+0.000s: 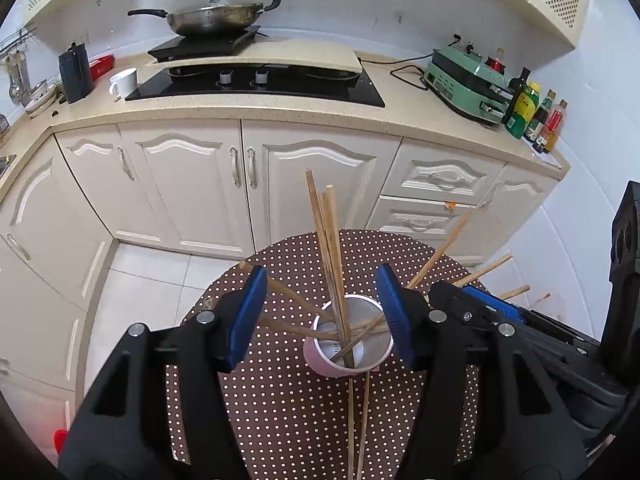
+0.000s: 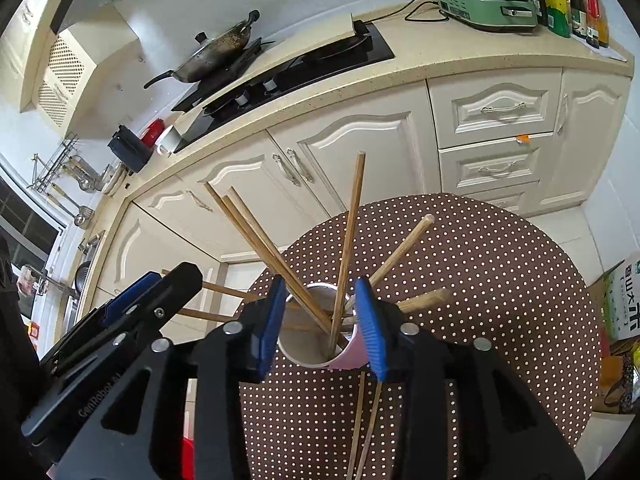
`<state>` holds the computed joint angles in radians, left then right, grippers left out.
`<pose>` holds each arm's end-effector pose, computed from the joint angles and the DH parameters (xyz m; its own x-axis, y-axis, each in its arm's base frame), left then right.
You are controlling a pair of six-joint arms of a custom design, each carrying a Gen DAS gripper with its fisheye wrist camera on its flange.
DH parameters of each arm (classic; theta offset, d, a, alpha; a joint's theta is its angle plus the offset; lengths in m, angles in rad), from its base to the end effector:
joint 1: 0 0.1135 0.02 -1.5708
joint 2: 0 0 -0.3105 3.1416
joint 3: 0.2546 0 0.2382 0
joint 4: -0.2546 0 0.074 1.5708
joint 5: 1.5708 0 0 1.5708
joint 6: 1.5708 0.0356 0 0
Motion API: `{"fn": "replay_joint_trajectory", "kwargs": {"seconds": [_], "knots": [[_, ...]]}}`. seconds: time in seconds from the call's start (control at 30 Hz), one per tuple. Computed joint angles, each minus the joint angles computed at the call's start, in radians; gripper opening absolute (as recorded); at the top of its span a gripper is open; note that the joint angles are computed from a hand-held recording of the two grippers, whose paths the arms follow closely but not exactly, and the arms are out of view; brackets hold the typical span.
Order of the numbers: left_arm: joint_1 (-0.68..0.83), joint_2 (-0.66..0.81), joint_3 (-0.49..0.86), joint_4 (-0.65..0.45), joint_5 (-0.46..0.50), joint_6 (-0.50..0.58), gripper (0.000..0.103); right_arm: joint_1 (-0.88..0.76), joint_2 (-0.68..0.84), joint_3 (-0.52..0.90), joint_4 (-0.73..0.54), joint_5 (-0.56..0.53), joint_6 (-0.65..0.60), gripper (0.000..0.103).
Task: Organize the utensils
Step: 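Move both open tools back down to the last chopsticks beside the cup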
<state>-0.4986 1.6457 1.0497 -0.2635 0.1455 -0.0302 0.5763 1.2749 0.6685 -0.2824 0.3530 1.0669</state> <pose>0.2953 -0.1666 0.2606 -0.6818 0.3372 -0.6492 0.5359 0.8343 -0.1295 0.1918 0.1100 0.2450 -0.6020 0.5887 -0.5394 0.4114 0.8077 0.4224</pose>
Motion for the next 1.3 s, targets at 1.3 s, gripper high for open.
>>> {"fn": "replay_joint_trajectory", "kwargs": {"seconds": [1.3], "knots": [[0.134, -0.523, -0.333, -0.183, 0.1, 0.146, 0.067, 0.776, 0.111, 0.231, -0.719, 0.426, 0.926, 0.073]]}}
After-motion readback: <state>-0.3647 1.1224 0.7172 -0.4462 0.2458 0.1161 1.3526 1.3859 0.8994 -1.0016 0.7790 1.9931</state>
